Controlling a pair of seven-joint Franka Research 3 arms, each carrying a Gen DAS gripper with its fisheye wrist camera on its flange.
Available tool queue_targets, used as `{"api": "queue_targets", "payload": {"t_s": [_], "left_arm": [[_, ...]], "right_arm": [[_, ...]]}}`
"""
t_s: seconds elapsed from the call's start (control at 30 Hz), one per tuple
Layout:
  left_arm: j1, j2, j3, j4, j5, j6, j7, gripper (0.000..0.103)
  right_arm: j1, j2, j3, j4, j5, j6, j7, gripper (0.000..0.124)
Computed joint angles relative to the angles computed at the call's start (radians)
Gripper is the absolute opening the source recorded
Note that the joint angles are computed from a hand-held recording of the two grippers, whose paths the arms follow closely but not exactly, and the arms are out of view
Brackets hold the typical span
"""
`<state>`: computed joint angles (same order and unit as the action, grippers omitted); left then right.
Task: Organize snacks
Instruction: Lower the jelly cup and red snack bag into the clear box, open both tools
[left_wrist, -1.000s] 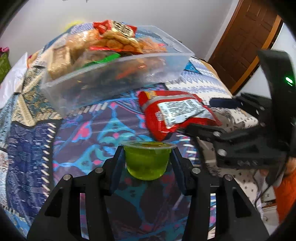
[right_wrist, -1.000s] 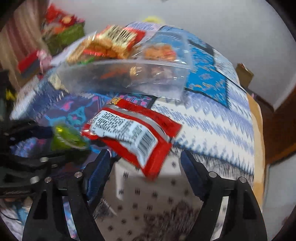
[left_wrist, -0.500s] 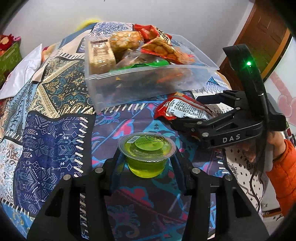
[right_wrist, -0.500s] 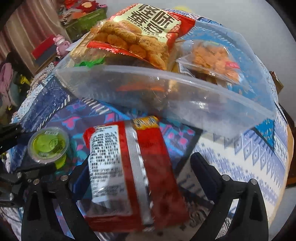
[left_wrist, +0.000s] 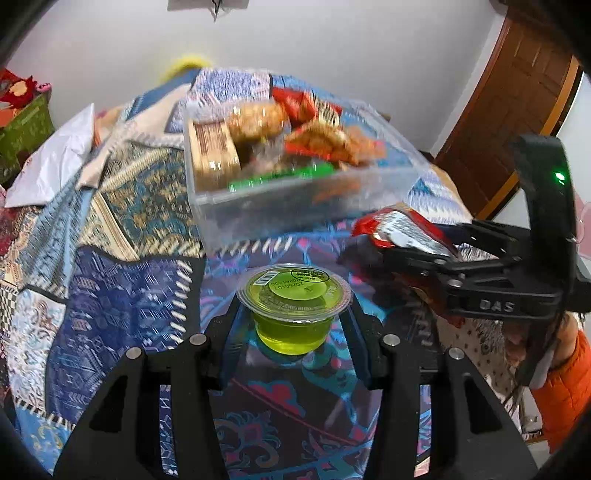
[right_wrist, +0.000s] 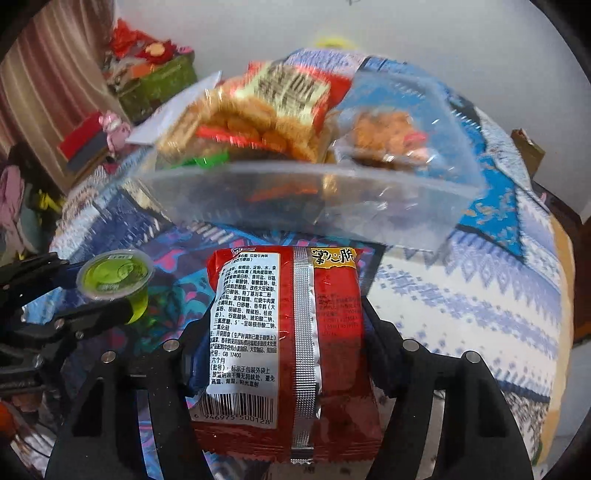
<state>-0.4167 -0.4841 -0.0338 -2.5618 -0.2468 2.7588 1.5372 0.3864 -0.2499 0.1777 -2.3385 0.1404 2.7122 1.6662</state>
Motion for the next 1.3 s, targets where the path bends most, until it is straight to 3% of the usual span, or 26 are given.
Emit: {"api": "queue_targets", "payload": {"t_s": [0.2,0.47,0.73,0.9,1.2,1.3], "left_arm": [[0.022,-0.007,-0.007,0.036,0.022,0.035,-0.033,0.049],[0.040,0.068,-0.002,0.150,0.049,0.068,-0.048,0.049],[0.085,0.206,-0.037,0.297,0.074,0.089,-0.060,0.049],[0.162,0.302,-0.096,0.365,0.171,0.074,-0.134,0.049],[0.195,0.362,-0.119,0.375,0.169,0.082,-0.139,0.049],[0.202,0.363,-0.122,0.378,0.180,0.070,-0.149,0.050]], "right_arm": [[-0.048,-0.062,0.031,-0.013,-0.066,0.066,0.083,0.064],[-0.164,-0.036,0.101,0.032,-0.247,0.140,0.282,0.064],[-0.208,0.042,0.089,0.118,-0.376,0.161,0.430,0.064],[-0.205,0.120,0.076,0.184,-0.492,0.165,0.550,0.064],[-0.090,0.218,-0.013,0.245,-0.547,0.117,0.579,0.064],[-0.067,0.218,-0.028,0.258,-0.577,0.070,0.591,0.071]]}}
